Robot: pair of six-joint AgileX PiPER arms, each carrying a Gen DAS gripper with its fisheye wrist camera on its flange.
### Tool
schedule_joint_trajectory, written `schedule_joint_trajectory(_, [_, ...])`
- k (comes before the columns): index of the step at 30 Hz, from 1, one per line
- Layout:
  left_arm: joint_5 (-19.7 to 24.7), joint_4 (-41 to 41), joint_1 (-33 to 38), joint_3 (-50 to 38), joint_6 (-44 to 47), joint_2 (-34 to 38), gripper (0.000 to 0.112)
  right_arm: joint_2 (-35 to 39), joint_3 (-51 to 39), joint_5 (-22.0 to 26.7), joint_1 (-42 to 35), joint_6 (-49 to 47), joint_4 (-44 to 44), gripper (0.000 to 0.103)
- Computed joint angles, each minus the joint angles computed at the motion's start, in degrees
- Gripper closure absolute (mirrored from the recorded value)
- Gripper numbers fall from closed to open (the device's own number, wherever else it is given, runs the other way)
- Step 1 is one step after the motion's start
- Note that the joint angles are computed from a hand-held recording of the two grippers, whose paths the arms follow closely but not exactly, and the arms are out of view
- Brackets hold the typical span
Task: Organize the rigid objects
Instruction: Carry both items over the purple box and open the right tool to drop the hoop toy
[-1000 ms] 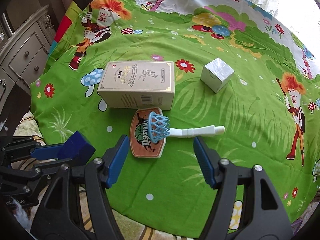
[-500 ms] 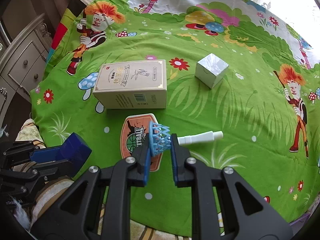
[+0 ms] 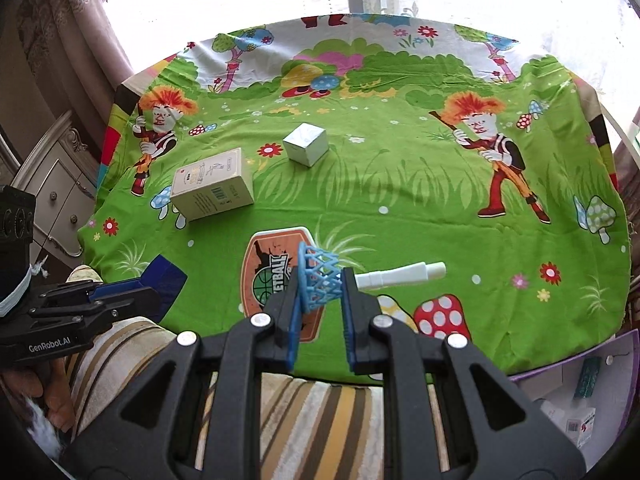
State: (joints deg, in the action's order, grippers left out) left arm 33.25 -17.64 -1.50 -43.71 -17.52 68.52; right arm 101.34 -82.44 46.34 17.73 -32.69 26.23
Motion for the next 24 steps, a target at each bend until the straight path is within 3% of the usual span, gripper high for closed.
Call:
schedule_joint_trajectory(8, [-1.11,7.09,-13.83,-6.30,-11.13,5.41,0.084,-4.58,5.02,2.33,-17.58,-7.27,4.39,0.082])
schedule_joint_trajectory(14, [-1.20,8.13,-21.12,-11.53,-13.61,10.48,0.084,-1.12,2.42,3.92,-29.93,-8.11,4.25,0.082])
schedule_joint_trajectory(24, [1.59,12.09,-30.66,-22.06,-17.56,17.91,0.084,7.76,-4.05,2.65,-37.00,-6.44,3.44,0.082])
